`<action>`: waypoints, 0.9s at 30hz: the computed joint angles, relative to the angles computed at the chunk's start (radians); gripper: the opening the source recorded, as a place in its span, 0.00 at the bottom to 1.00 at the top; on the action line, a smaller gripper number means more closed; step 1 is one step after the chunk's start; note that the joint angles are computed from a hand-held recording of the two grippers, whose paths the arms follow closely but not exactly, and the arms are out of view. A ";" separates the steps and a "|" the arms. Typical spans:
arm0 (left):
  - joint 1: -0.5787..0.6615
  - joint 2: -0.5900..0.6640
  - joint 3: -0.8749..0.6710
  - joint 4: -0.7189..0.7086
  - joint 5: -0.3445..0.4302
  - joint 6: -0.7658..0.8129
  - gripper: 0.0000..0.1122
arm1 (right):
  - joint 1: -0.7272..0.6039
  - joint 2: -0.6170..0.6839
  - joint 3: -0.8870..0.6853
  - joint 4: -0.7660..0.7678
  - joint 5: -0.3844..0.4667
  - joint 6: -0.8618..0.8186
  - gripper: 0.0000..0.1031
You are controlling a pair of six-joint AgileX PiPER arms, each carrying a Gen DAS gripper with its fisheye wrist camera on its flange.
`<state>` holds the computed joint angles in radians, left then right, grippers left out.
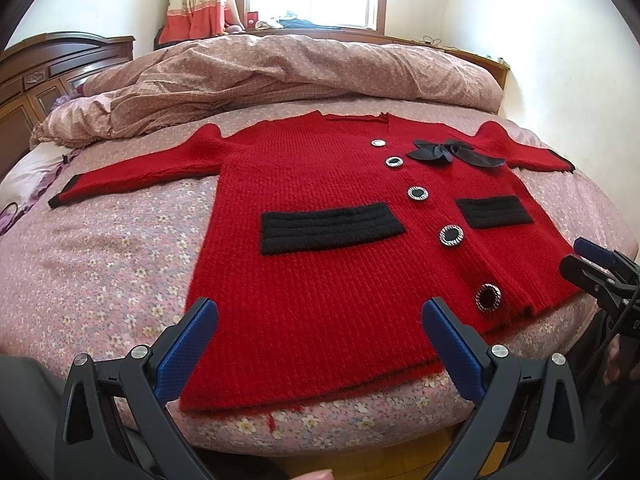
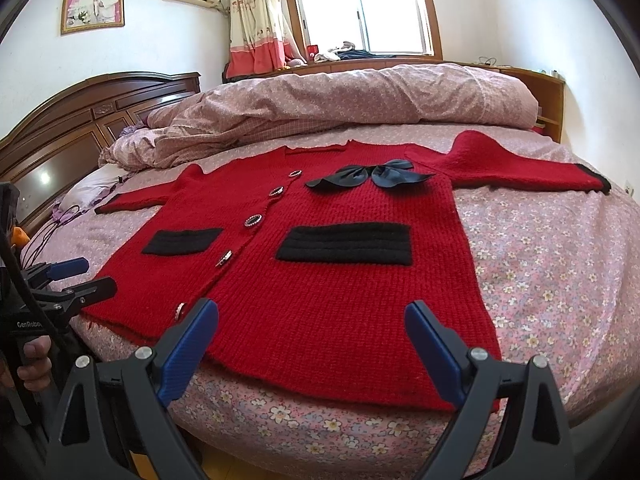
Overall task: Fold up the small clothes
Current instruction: 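Grasp the black cuff of one sleeve with the left gripper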
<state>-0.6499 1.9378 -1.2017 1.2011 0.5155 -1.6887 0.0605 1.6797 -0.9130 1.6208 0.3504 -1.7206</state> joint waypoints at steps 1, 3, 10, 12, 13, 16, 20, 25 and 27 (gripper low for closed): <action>0.005 -0.002 -0.006 -0.005 0.006 0.010 0.88 | 0.002 0.005 -0.013 -0.036 0.005 0.041 0.94; 0.031 -0.009 -0.017 -0.002 0.004 0.017 0.88 | 0.004 0.017 -0.046 -0.090 0.025 0.105 0.94; 0.259 0.011 -0.102 -0.179 -0.080 0.239 0.88 | 0.056 0.111 -0.238 -0.280 0.023 0.311 0.94; 0.331 0.024 -0.135 -0.234 -0.081 0.311 0.88 | 0.080 0.160 -0.322 -0.369 0.015 0.408 0.94; 0.371 0.033 -0.152 -0.259 -0.085 0.349 0.88 | 0.092 0.188 -0.368 -0.422 0.014 0.476 0.94; 0.509 0.082 -0.244 -0.407 -0.077 0.512 0.88 | 0.124 0.270 -0.498 -0.521 0.040 0.645 0.94; 0.733 0.175 -0.382 -0.781 -0.085 0.795 0.88 | 0.200 0.379 -0.666 -0.686 0.058 0.841 0.94; 0.938 0.283 -0.514 -1.147 -0.077 1.028 0.85 | 0.331 0.578 -1.023 -1.072 0.098 1.220 0.94; 0.983 0.304 -0.528 -1.190 -0.098 1.037 0.85 | 0.373 0.681 -1.223 -1.229 0.173 1.409 0.94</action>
